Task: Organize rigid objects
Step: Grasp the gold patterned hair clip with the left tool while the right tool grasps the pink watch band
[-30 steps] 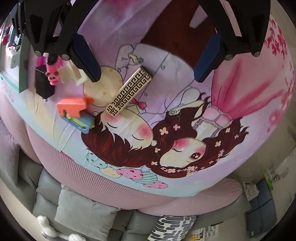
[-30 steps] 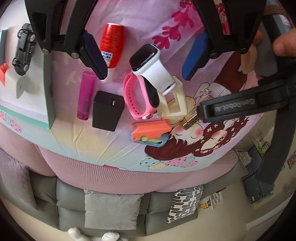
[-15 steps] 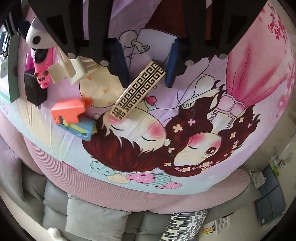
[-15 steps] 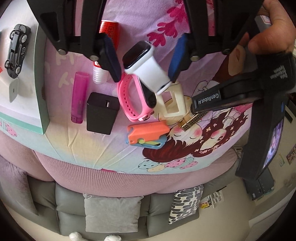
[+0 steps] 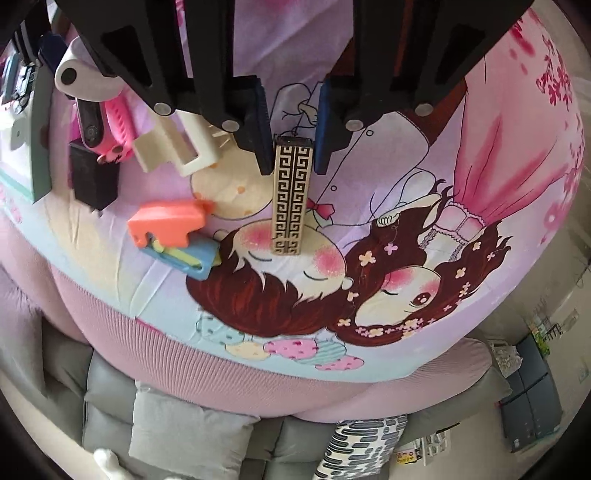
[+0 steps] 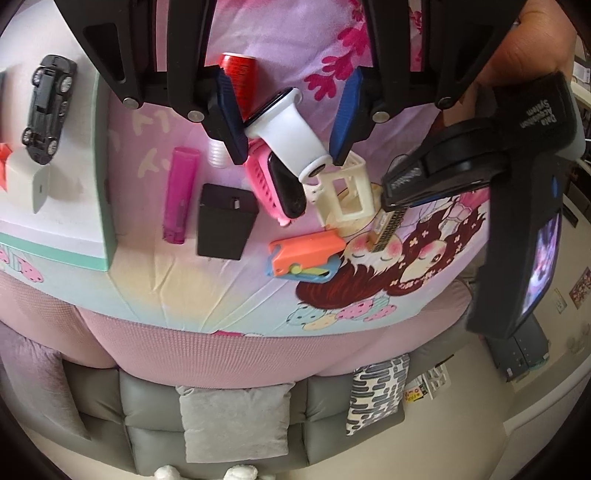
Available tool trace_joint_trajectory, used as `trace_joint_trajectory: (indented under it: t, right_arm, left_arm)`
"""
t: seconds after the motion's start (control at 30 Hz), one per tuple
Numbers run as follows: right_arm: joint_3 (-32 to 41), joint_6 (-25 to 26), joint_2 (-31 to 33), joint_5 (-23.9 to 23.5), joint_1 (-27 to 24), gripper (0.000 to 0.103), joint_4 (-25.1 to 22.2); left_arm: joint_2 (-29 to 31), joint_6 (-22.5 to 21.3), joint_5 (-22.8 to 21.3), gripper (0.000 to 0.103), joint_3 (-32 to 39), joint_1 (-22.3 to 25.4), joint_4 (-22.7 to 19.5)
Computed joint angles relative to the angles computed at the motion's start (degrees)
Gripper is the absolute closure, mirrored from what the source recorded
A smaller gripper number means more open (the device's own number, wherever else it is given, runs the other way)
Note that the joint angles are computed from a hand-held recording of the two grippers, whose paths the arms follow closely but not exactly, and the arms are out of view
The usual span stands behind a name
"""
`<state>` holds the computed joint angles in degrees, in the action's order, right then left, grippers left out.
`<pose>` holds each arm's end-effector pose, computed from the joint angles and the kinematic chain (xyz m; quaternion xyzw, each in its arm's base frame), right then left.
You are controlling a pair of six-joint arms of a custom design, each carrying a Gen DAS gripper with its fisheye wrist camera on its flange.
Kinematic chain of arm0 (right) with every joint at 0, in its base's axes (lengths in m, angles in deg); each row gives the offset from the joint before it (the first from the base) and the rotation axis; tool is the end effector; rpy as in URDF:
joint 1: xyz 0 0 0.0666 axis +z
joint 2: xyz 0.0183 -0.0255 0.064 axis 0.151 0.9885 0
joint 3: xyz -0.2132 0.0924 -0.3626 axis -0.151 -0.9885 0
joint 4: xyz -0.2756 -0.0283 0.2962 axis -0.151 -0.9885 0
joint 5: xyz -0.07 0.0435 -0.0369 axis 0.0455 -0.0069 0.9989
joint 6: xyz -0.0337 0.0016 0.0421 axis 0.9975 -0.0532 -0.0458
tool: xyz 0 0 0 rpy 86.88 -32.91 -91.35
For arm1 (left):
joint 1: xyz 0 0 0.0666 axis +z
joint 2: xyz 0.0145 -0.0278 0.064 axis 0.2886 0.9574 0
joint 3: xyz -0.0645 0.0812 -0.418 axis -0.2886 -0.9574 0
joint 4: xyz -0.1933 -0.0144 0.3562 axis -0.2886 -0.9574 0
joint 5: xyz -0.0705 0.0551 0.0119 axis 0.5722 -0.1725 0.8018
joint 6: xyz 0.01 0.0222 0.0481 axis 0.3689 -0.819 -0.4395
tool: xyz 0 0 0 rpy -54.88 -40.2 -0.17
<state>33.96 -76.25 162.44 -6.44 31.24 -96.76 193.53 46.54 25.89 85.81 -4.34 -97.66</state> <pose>0.5531 0.2298 0.4883 -0.0277 0.9328 0.1349 0.3331 0.6074 -0.2241 0.4854 -0.1034 0.9551 0.0265 0.2762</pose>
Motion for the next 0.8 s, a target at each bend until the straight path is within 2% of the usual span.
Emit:
trace_joint_trajectory:
  t: [0.23,0.3,0.33,0.5,0.57,0.67,0.8]
  right_arm:
    - [-1.5,-1.2,-2.0,-1.4,-1.3,0.055,1.9]
    - [-1.9,-1.4,-2.6,-1.8,-1.6,0.063,2.7]
    - [-2.1,-1.4,-3.0,-1.9,-1.7,0.072,3.2]
    - [-2.6,-1.4,-4.0,-2.1,-2.1,0.073,4.0]
    - [-2.4,-1.2,-3.7,-2.7,-2.3,0.081,3.2]
    - [-2.5,-1.0,-3.7,-2.8,-2.6,0.087,2.6]
    - [-2.8,-1.0,-3.9,-3.9,-2.9,0.087,2.7]
  left_arm:
    - [-2.0,0.6,-1.1,0.082,-0.4,-0.4,2.2]
    - [-2.7,0.1,-1.3,0.082,-0.6,-0.6,3.1]
    - [-3.0,0.0,-1.3,0.082,-0.6,-0.7,3.4]
    - [-3.4,-1.1,-1.3,0.082,-0.1,-1.2,4.3]
    - [-3.4,-1.2,-1.0,0.082,0.0,-1.1,4.2]
    - [-3.9,-0.6,-0.9,0.082,-0.6,-0.8,4.4]
    - [-4.7,0.1,-0.2,0.082,-2.0,0.2,4.8]
